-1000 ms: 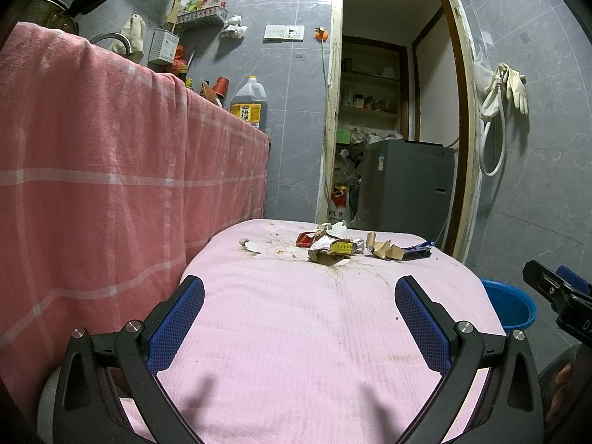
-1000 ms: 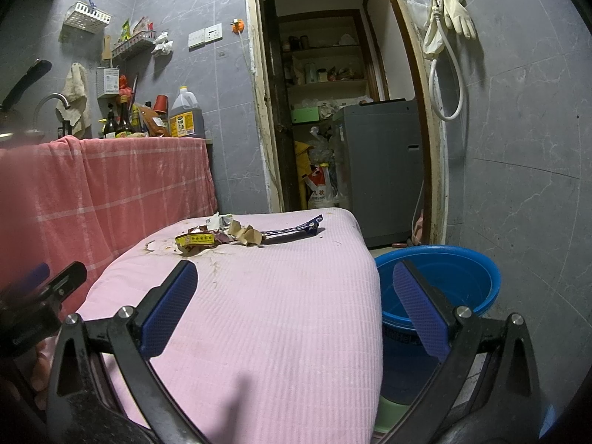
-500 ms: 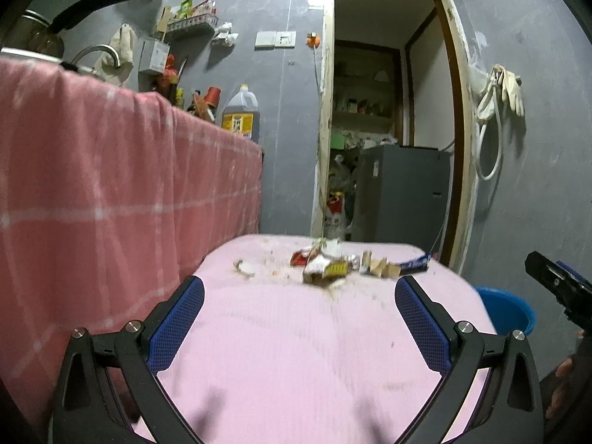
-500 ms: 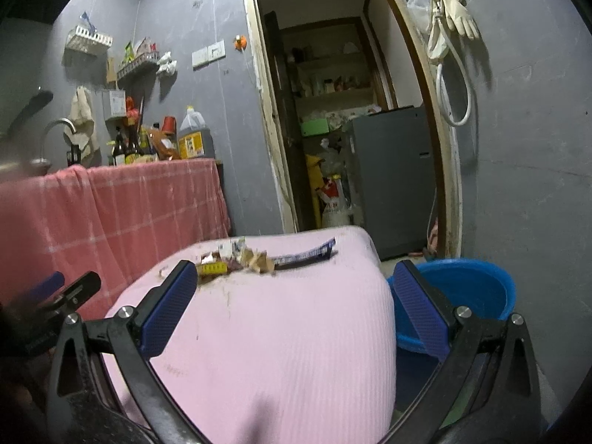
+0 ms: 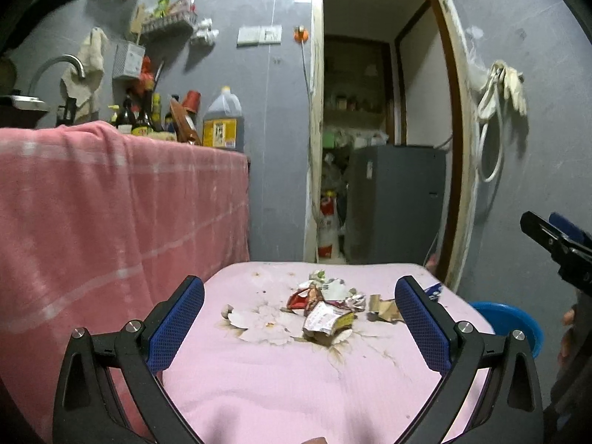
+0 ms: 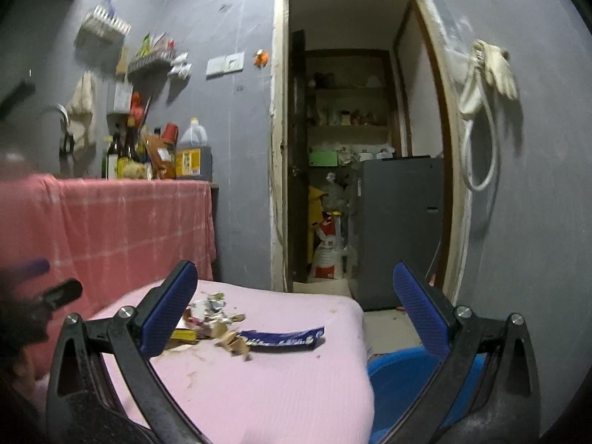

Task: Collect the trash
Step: 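Grasp the white printed wrapper with the left tool while the right tool grasps cardboard scraps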

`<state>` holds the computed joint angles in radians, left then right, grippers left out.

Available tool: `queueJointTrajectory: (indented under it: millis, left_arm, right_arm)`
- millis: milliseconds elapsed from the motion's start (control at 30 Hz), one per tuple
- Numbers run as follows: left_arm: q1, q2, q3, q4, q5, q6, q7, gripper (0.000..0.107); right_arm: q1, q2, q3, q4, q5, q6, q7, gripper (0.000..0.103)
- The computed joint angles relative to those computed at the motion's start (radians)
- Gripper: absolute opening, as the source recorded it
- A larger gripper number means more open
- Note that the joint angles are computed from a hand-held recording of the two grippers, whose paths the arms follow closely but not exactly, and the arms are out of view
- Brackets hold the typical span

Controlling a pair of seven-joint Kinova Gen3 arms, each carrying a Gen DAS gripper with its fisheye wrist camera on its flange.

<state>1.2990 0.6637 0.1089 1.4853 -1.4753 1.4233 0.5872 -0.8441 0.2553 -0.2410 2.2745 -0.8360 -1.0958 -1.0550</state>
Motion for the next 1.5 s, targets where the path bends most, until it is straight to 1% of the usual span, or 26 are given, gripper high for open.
queueJointTrajectory:
  millis: [67,133,167,200,233,267,300,333,433,500,567,633,667,700,733,800,833,867,900,933,1000,1033,1133,1267,1367,1500]
  left_arm:
    - [-0.023,-0.006,-0.015,-0.016,0.031,-0.035,-0.036,0.101]
    - [-0.024,-0.019,-0.068,-0.018,0.082,-0.108,-0.049,0.101]
    - [-0.034,-0.025,-0.076,-0.016,0.097,-0.138,-0.046,0.101]
    - [-0.057,-0.032,-0.065,-0.011,0.102,-0.165,-0.037,0.101]
    - [-0.098,-0.043,-0.04,0.0,0.103,-0.206,-0.024,0.101]
    - [-0.123,-0.052,-0.032,0.011,0.11,-0.247,-0.016,0.101]
    - [-0.135,-0.061,-0.035,0.024,0.116,-0.285,-0.012,0.101]
    - [-0.166,-0.067,-0.021,0.025,0.129,-0.326,-0.014,0.101]
    - [-0.218,-0.08,-0.028,0.025,0.184,-0.447,-0.057,0.101]
    - [-0.25,-0.075,-0.031,0.009,0.244,-0.511,-0.128,0.101]
    - [-0.29,-0.076,-0.023,0.002,0.3,-0.581,-0.201,0.101]
    - [-0.305,-0.077,-0.032,0.006,0.331,-0.628,-0.238,0.101]
    - [-0.306,-0.078,-0.039,0.005,0.344,-0.639,-0.255,0.1]
    - [-0.307,-0.077,-0.045,0.002,0.357,-0.649,-0.277,0.1]
    - [-0.307,-0.076,-0.051,-0.002,0.371,-0.657,-0.297,0.098]
    - [-0.305,-0.07,-0.061,-0.018,0.401,-0.66,-0.348,0.088]
    - [-0.309,-0.062,-0.066,-0.032,0.415,-0.665,-0.379,0.082]
    - [-0.31,-0.055,-0.069,-0.044,0.429,-0.669,-0.411,0.076]
    - [-0.312,-0.049,-0.069,-0.056,0.446,-0.669,-0.447,0.074]
    - [-0.311,-0.045,-0.072,-0.063,0.457,-0.673,-0.479,0.07]
    - [-0.308,-0.04,-0.09,-0.066,0.474,-0.694,-0.509,0.066]
    - [-0.307,-0.04,-0.099,-0.064,0.484,-0.709,-0.52,0.064]
    - [-0.313,-0.045,-0.116,-0.058,0.523,-0.751,-0.572,0.063]
    - [-0.328,-0.056,-0.131,-0.058,0.588,-0.779,-0.662,0.06]
    - [-0.338,-0.057,-0.143,-0.062,0.639,-0.798,-0.724,0.06]
    - [-0.35,-0.051,-0.159,-0.069,0.711,-0.828,-0.783,0.06]
  right_arm:
    - [0.022,0.016,0.034,-0.042,0.053,0.08,-0.001,0.103]
    - [0.101,0.041,0.004,-0.086,0.115,0.162,-0.021,0.103]
    - [0.146,0.052,-0.017,-0.105,0.154,0.202,-0.04,0.103]
    - [0.172,0.062,-0.022,-0.124,0.183,0.243,-0.054,0.103]
    - [0.18,0.065,-0.015,-0.137,0.196,0.283,-0.06,0.103]
    - [0.169,0.077,0.011,-0.155,0.203,0.31,-0.065,0.103]
    - [0.139,0.084,0.053,-0.159,0.215,0.32,-0.083,0.103]
    - [0.126,0.095,0.076,-0.165,0.225,0.33,-0.094,0.103]
    - [0.128,0.112,0.098,-0.19,0.228,0.39,-0.096,0.103]
    - [0.135,0.117,0.109,-0.196,0.245,0.426,-0.113,0.103]
    - [0.182,0.119,0.084,-0.192,0.315,0.446,-0.171,0.103]
    - [0.206,0.121,0.088,-0.197,0.385,0.484,-0.242,0.102]
    - [0.222,0.123,0.086,-0.203,0.421,0.504,-0.274,0.098]
    - [0.22,0.125,0.101,-0.209,0.461,0.525,-0.315,0.09]
    - [0.232,0.127,0.104,-0.218,0.502,0.553,-0.355,0.085]
    - [0.299,0.142,0.055,-0.249,0.583,0.618,-0.417,0.068]
    - [0.335,0.152,0.024,-0.259,0.624,0.638,-0.446,0.064]
    - [0.363,0.159,0.001,-0.27,0.665,0.66,-0.476,0.057]
    - [0.406,0.173,-0.04,-0.288,0.705,0.694,-0.503,0.051]
    - [0.431,0.181,-0.063,-0.297,0.746,0.713,-0.531,0.049]
    - [0.429,0.191,-0.053,-0.316,0.826,0.748,-0.603,0.042]
    - [0.423,0.195,-0.043,-0.327,0.86,0.769,-0.634,0.041]
    - [0.435,0.214,-0.062,-0.366,0.917,0.825,-0.678,0.038]
    - [0.507,0.246,-0.147,-0.405,1.01,0.873,-0.73,0.032]
    - [0.525,0.263,-0.173,-0.424,1.042,0.889,-0.749,0.031]
    - [0.537,0.286,-0.201,-0.468,1.065,0.953,-0.752,0.031]
